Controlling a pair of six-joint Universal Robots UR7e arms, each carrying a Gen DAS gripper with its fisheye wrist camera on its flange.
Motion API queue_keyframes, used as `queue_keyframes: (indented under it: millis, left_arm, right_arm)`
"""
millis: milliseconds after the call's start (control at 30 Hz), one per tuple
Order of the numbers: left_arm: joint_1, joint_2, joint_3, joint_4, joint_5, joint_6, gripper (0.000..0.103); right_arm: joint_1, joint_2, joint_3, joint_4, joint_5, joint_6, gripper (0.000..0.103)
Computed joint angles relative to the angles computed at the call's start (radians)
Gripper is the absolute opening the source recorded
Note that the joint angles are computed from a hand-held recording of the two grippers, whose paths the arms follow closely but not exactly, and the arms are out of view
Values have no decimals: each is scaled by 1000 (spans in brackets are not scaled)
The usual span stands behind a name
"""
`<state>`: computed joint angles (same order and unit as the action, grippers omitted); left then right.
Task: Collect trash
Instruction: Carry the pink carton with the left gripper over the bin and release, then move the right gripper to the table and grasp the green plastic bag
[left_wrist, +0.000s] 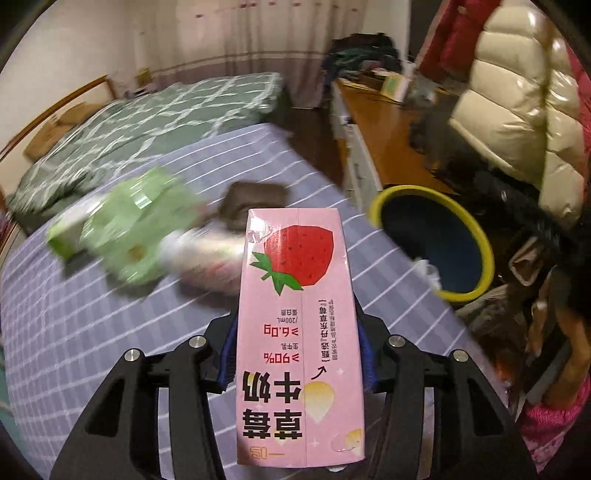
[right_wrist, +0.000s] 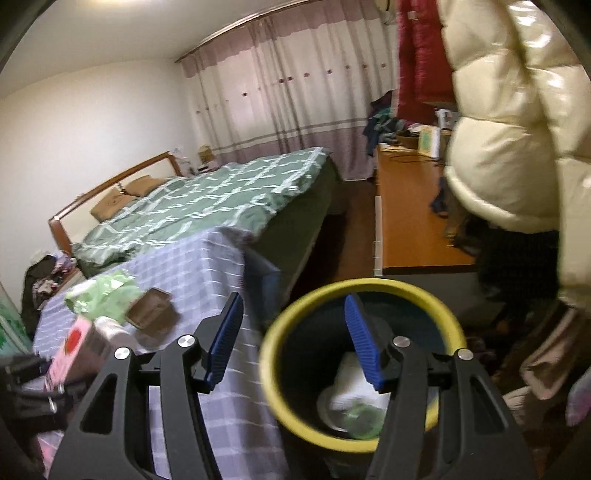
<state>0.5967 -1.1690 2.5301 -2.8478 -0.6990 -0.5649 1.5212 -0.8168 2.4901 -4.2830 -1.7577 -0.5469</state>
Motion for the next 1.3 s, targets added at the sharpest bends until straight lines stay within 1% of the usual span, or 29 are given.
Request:
queue_keyframes:
  millis: [167,200,333,400,567,667,700,733,767,800,900,1033,1100,1133,1200,1267,1300]
  left_arm:
    - [8,169,-127,-91,-43,126,51]
    - [16,215,-169,-110,-62,162,51]
    - [38,346,-296,-140,-131,238,51]
    - [51,408,-362,-146,-165,269,51]
    - [78,517,-473,-169,-204,334,51]
    - [96,571,-536,-184,-217,357,51]
    - [98,582,-546,-190,-212,360,52]
    - [98,593,-552,-200,-201,363,58]
    - [97,601,-556,-208,-190,363,77]
    - [93,602,-550,-235,-175,363,84]
    - [84,563,-498,-279,-171,367,84]
    - [55,416,-327,-390,-148,369,84]
    - [33,335,-239,-440,-112,361,89]
    - [20,283,-182,-471,-88,351,90]
    - [-2,186,-86,-493,-31,314,94]
    - [-20,65,5,-453,30,251,94]
    - [-30,-28,67,-403,77,193,94]
  right_arm:
    - [-106,-86,79,-65,25,-33,55]
    - [-122,-100,89,-72,31,-37,55]
    - [-177,-153,132,-108,57,-50,56]
    - [-194,-171,147,-127,66,-55,58]
    - [-207,-193,169,-165,66,-58,59]
    - [-187,-189,165,-176,28,-69,60]
    - [-179,-186,163,-176,19,-70,60]
    - [-173,-183,161,-178,11,-71,60]
    - [-166,-180,159,-179,2,-73,61]
    - [-156,-174,157,-182,-11,-75,61]
    - [-138,-164,156,-189,-24,-78,62]
    - [-106,-140,147,-188,-45,-80,62]
    - [-80,-118,134,-180,-60,-83,62]
    - [-67,-106,128,-173,-66,-83,62]
    - [-38,-79,116,-165,-83,-84,62]
    - [-8,-50,100,-151,-100,-85,62]
    - [11,-34,89,-138,-110,-83,62]
